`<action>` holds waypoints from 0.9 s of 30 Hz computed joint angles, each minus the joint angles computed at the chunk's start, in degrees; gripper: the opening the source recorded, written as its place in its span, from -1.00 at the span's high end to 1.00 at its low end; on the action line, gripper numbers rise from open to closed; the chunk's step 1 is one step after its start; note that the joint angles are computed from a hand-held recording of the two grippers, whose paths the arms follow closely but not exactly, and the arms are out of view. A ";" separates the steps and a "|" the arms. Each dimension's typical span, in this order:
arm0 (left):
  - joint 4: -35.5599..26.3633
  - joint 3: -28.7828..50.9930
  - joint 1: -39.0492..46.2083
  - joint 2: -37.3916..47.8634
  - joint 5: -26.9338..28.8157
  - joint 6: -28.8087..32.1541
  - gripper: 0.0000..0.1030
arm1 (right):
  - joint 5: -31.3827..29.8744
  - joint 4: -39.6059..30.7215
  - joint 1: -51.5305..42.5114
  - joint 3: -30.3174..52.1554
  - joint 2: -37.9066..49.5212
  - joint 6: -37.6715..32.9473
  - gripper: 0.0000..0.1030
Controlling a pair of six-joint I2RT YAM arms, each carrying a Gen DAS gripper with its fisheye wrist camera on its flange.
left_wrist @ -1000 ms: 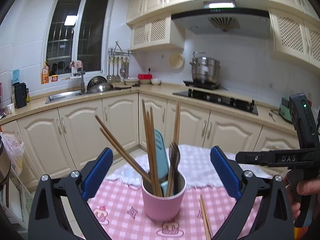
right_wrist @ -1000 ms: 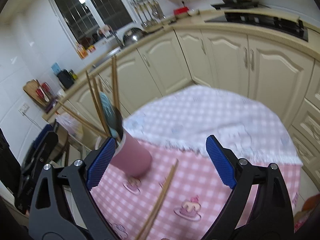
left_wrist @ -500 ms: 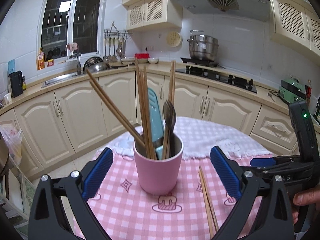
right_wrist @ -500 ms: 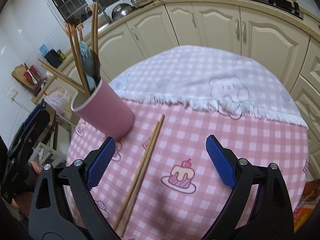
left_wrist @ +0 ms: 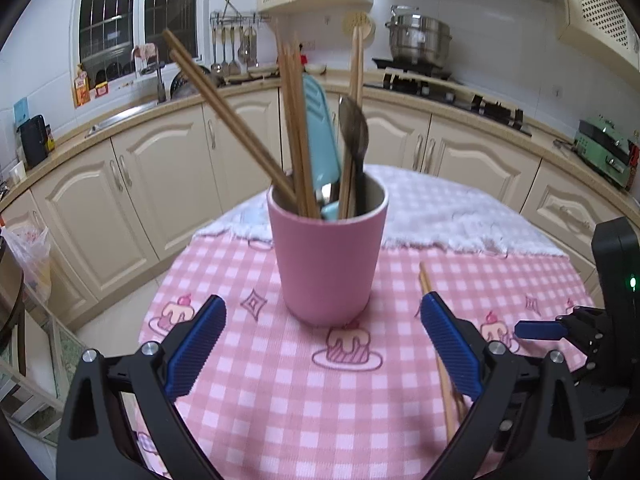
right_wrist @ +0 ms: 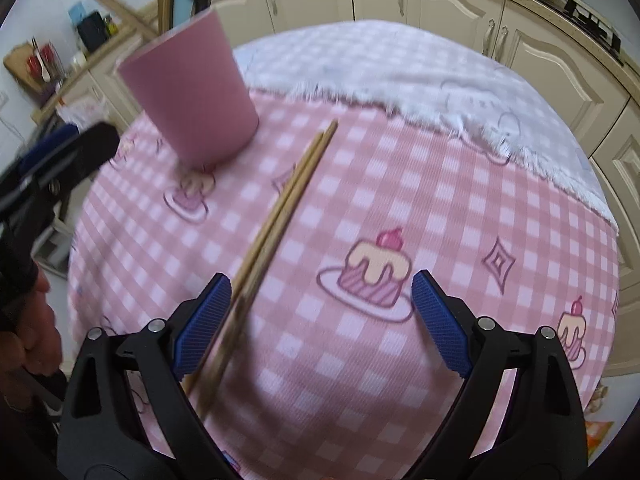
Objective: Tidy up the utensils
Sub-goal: 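Move both open tools down to the last two chopsticks on the cloth, then grasp a chopstick with the left tool while the right tool grasps the other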
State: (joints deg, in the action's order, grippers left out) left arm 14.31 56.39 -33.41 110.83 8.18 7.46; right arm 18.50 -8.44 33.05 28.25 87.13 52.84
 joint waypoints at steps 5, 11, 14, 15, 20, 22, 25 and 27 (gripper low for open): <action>-1.76 1.09 0.14 1.71 -0.25 0.82 -0.86 | 2.59 -4.02 3.72 3.50 4.60 2.51 -0.75; -3.15 2.01 -0.23 2.74 0.05 1.50 -0.86 | 4.39 -7.29 5.50 5.74 6.35 3.01 -0.74; -4.06 2.81 -1.13 3.51 -0.49 1.71 -0.86 | 6.08 -8.59 6.80 8.83 10.01 2.83 -0.75; -4.36 3.01 -1.45 3.69 -0.74 1.72 -0.86 | 5.85 -8.24 6.56 8.54 9.64 2.66 -0.75; -7.24 4.95 -2.57 4.99 -0.16 3.00 -0.86 | 5.61 -5.97 4.79 3.17 4.76 3.19 -0.71; -8.53 6.22 -3.42 6.16 -0.48 3.57 -0.86 | 5.82 -5.73 4.12 1.19 2.84 2.87 -0.71; -11.25 8.71 -4.74 8.22 -0.87 4.49 -0.86 | 5.51 -5.84 2.61 -1.59 -0.40 2.34 -0.71; -12.96 10.28 -5.69 9.57 -1.29 5.08 -0.86 | 5.40 -5.51 2.02 -2.88 -1.60 2.25 -0.71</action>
